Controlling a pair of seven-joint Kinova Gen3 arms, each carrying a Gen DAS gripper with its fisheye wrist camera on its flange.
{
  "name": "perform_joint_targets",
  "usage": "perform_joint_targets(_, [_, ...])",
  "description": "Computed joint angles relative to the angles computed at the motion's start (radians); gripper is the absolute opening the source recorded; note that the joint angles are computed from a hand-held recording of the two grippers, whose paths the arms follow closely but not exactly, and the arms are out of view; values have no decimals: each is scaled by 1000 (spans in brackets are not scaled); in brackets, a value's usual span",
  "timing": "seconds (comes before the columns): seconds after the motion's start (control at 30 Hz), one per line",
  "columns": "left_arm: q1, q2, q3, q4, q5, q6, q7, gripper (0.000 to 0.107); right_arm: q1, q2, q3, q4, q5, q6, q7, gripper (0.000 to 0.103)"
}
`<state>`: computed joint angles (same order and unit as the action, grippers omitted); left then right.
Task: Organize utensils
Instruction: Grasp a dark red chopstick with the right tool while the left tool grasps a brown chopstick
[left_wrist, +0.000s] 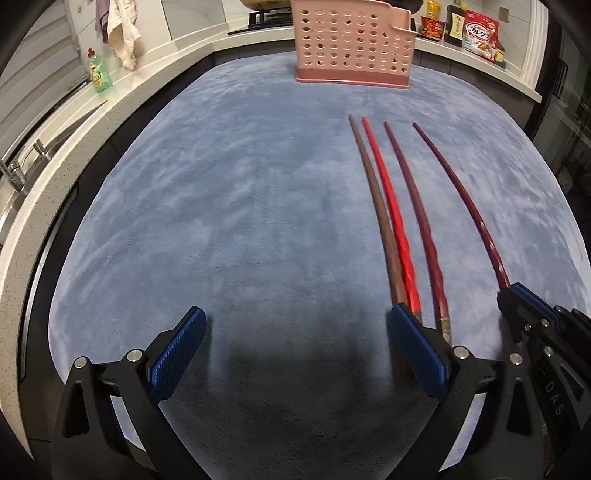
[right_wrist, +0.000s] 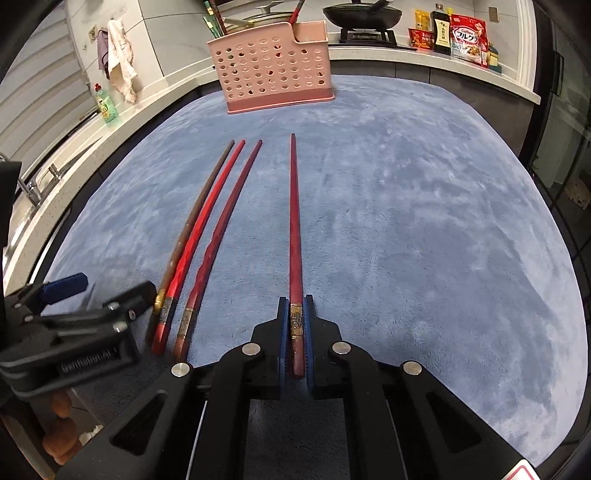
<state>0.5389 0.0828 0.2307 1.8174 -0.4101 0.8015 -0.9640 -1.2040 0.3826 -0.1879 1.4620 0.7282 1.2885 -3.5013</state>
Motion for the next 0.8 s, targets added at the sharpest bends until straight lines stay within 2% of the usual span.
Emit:
perform_joint_targets(0.27, [-15, -25, 16, 19, 48, -57, -45, 95, 0, -7, -2, 16, 7, -17, -22, 7])
perform_joint_targets(0.37, [12, -5, 20, 10, 0, -39, -11, 95, 3, -12, -4, 24, 8, -25, -30, 7])
perform_joint_targets(0.57, [27, 3, 9, 9, -18, -35, 12, 96, 3, -13, -7, 26, 9, -26, -35, 7])
perform_joint_targets(0.7, [-12, 0, -4, 13, 49, -47, -35, 97, 2, -12, -7, 25, 9, -24, -36, 7])
perform_joint_targets(0.8, [-12, 0, -7, 8, 47, -40, -29, 97, 3, -13, -8, 26, 9, -24, -34, 7])
